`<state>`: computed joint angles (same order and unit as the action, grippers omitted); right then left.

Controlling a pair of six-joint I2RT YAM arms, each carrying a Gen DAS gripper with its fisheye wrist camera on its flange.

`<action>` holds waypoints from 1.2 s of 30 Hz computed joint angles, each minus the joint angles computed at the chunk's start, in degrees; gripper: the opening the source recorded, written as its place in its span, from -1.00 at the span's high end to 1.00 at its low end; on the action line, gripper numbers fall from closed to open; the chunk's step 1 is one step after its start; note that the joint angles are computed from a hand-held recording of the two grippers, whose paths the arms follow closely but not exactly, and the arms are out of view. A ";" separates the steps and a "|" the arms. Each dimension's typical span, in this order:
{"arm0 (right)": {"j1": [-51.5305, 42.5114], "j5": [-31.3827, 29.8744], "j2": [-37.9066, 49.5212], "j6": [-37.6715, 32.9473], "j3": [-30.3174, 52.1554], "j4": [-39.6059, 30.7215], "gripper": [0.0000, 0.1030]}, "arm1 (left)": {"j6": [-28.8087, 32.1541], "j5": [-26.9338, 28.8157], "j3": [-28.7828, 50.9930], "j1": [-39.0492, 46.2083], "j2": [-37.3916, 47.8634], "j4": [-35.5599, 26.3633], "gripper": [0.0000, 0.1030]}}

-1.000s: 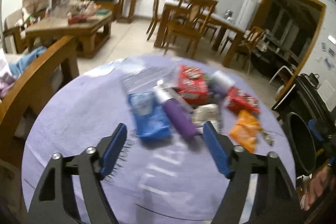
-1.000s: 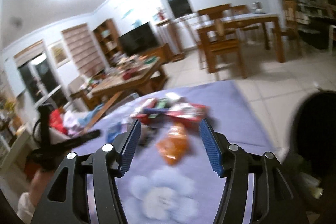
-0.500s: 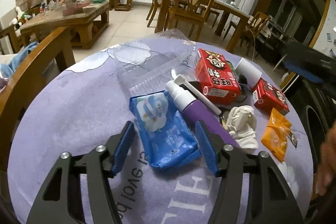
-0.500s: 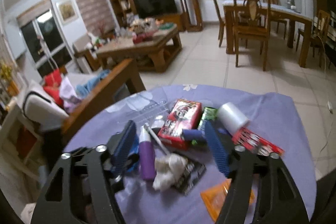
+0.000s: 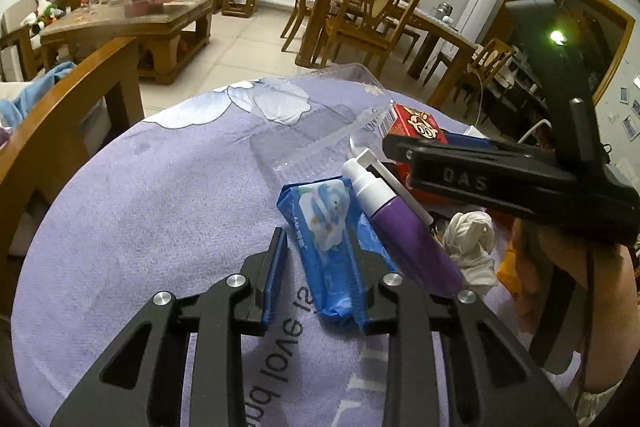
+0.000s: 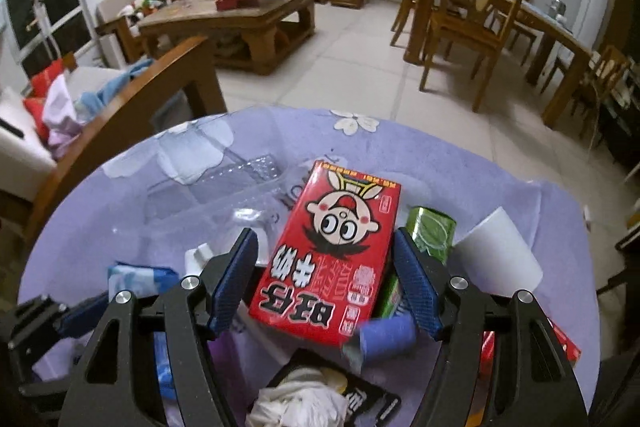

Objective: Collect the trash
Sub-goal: 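Grasp the blue wipes pack with the left tool while the right tool grasps the red snack box, then carry the blue pack and red box to the bin and release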

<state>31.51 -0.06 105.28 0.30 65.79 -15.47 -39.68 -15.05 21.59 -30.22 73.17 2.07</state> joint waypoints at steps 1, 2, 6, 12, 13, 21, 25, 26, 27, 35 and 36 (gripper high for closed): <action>0.06 0.30 0.47 0.02 0.85 -0.85 -0.11 | 0.01 -0.05 0.05 -0.06 -0.04 -0.14 0.40; 0.22 0.17 0.28 -0.06 0.29 -0.48 -0.08 | 0.04 -0.20 0.05 -0.21 -0.11 -0.26 0.40; -2.15 -6.84 -3.98 1.39 -5.07 3.15 -0.05 | 1.26 0.26 0.11 -0.39 -0.15 0.24 -0.01; -12.10 -25.61 -24.70 3.68 -22.05 8.62 -0.05 | 0.96 0.27 0.80 -1.00 2.00 1.91 -0.50; -14.21 -28.64 -28.51 3.49 -24.40 7.94 -0.05 | 0.99 -0.43 1.09 -1.06 2.37 1.72 -0.40; -33.05 -46.07 -49.84 -4.13 -35.49 -6.99 -0.04 | 3.32 -5.73 4.24 -1.96 4.53 -5.10 0.55; -42.25 -50.20 -53.86 -14.92 -36.43 -17.56 -0.04 | 2.29 -9.61 4.09 -6.47 3.30 -9.15 0.62; -44.63 -51.27 -54.75 -18.25 -36.68 -20.46 -0.04 | 1.17 -10.11 3.23 -7.59 1.84 -10.11 0.63; -47.17 -52.41 -55.53 -21.70 -37.01 -23.39 -0.04 | 0.13 -10.53 2.82 -8.65 0.81 -11.03 0.66; -67.63 -60.89 -50.16 -55.69 -35.21 -49.47 -0.04 | -8.14 -18.96 3.54 -21.20 -8.42 -22.41 0.71; -70.70 -61.11 -47.92 -61.51 -34.60 -53.05 -0.04 | -8.82 -19.94 3.81 -22.21 -8.58 -22.76 0.71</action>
<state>-39.18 -61.17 57.36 -61.22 31.19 -68.52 -48.50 -34.99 25.40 -52.44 64.60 -20.68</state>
